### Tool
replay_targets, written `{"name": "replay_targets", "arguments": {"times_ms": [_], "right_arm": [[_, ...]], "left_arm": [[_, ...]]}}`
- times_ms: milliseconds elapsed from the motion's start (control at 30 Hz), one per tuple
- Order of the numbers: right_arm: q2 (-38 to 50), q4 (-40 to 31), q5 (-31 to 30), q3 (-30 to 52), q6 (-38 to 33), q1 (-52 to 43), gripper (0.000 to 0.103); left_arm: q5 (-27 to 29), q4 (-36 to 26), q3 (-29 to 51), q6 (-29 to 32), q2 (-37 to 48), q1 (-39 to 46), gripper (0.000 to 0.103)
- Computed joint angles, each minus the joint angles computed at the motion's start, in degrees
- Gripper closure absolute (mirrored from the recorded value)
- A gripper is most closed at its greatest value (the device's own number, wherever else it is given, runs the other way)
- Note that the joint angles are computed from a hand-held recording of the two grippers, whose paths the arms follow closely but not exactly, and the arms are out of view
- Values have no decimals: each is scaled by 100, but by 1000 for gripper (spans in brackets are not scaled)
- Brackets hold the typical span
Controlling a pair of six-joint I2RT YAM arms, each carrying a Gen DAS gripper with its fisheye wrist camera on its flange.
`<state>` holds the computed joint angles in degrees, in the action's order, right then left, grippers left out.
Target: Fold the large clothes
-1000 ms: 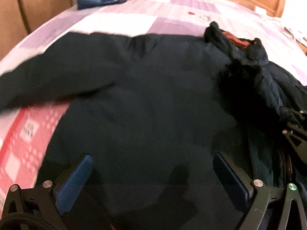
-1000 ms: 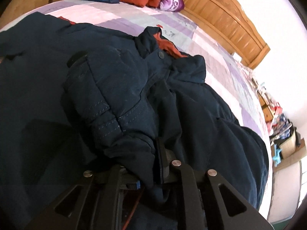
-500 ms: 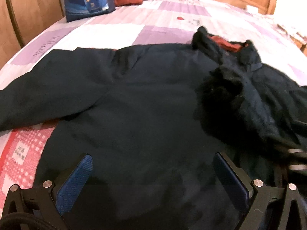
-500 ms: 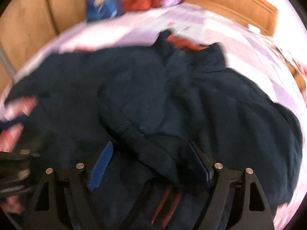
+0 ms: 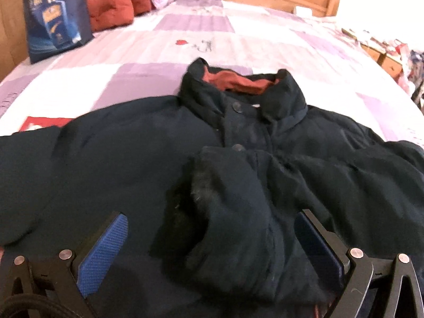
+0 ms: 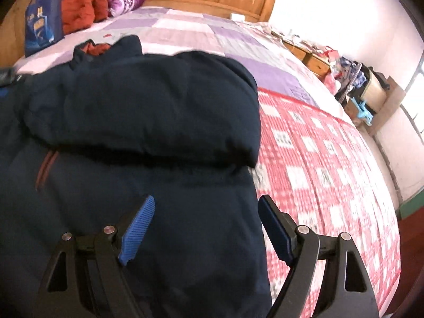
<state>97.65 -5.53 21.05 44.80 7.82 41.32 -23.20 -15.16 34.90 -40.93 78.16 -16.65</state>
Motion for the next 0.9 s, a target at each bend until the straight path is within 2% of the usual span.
{"name": "replay_targets", "arguments": {"times_ms": [133, 233, 300, 333, 467, 600, 767, 833, 867, 900], "right_arm": [[-46, 275, -32, -300, 116, 28, 19], [-166, 465, 52, -445, 59, -14, 19], [-259, 663, 240, -554, -34, -255, 19], [-266, 723, 316, -560, -96, -436, 19], [200, 609, 426, -132, -184, -1206, 19], [751, 452, -181, 399, -300, -1505, 19], [1315, 812, -55, 827, -633, -1238, 20], [1473, 880, 633, 1042, -279, -1425, 20], [1533, 657, 881, 1231, 137, -1632, 20], [1545, 229, 991, 1432, 900, -2078, 20]], "left_arm": [[744, 453, 15, -117, 537, 427, 0], [866, 201, 364, -138, 1435, 572, 0], [946, 702, 102, 54, 1553, 661, 0], [887, 789, 34, 71, 1528, 657, 0], [31, 560, -17, -79, 1307, 353, 0], [-230, 638, -126, -76, 1270, 252, 0], [-293, 905, -218, -33, 1340, 485, 0], [-347, 965, -269, 31, 1353, 553, 0], [-342, 1038, -255, 93, 1421, 614, 0], [-299, 1091, -273, 115, 1445, 646, 0]]}}
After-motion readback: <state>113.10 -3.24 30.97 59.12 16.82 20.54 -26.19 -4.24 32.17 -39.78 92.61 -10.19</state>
